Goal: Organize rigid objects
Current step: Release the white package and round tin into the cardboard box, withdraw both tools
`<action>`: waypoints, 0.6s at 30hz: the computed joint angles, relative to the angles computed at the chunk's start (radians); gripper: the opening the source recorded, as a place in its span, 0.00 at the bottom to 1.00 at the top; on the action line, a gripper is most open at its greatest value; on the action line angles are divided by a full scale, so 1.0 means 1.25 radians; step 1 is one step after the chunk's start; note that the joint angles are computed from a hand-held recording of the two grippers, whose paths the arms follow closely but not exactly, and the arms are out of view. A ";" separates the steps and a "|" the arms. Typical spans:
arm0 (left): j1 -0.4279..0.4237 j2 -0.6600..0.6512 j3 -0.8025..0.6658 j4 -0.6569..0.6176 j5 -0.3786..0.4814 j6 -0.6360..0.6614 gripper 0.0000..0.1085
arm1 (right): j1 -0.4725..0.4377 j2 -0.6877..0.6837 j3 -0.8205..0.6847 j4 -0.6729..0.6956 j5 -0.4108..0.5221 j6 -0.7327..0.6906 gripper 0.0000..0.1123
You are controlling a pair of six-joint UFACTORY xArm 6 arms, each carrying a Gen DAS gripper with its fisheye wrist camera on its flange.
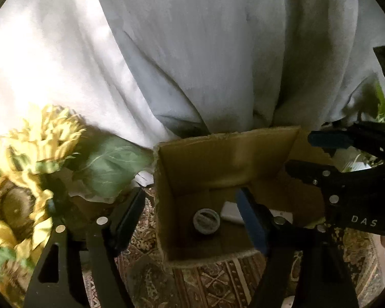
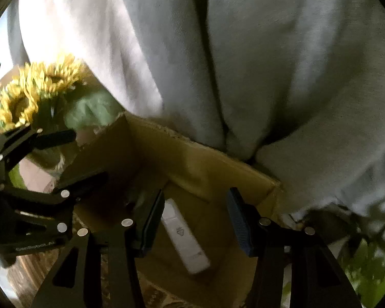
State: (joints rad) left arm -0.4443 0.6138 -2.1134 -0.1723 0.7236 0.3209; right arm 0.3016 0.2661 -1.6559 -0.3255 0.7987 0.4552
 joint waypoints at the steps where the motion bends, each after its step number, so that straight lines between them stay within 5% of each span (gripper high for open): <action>1: 0.001 -0.014 0.018 -0.004 -0.009 0.004 0.72 | 0.004 -0.012 0.013 -0.018 -0.005 0.027 0.50; 8: 0.010 -0.156 0.212 -0.038 -0.126 0.038 0.84 | 0.049 -0.079 0.063 -0.175 0.015 0.232 0.65; 18: 0.015 -0.320 0.439 -0.066 -0.264 0.090 0.94 | 0.138 -0.155 0.111 -0.320 0.088 0.424 0.75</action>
State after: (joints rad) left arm -0.4259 0.2139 -1.5645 -0.2551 0.3938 0.4337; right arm 0.4738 0.0725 -1.5169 -0.7253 0.9087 0.9852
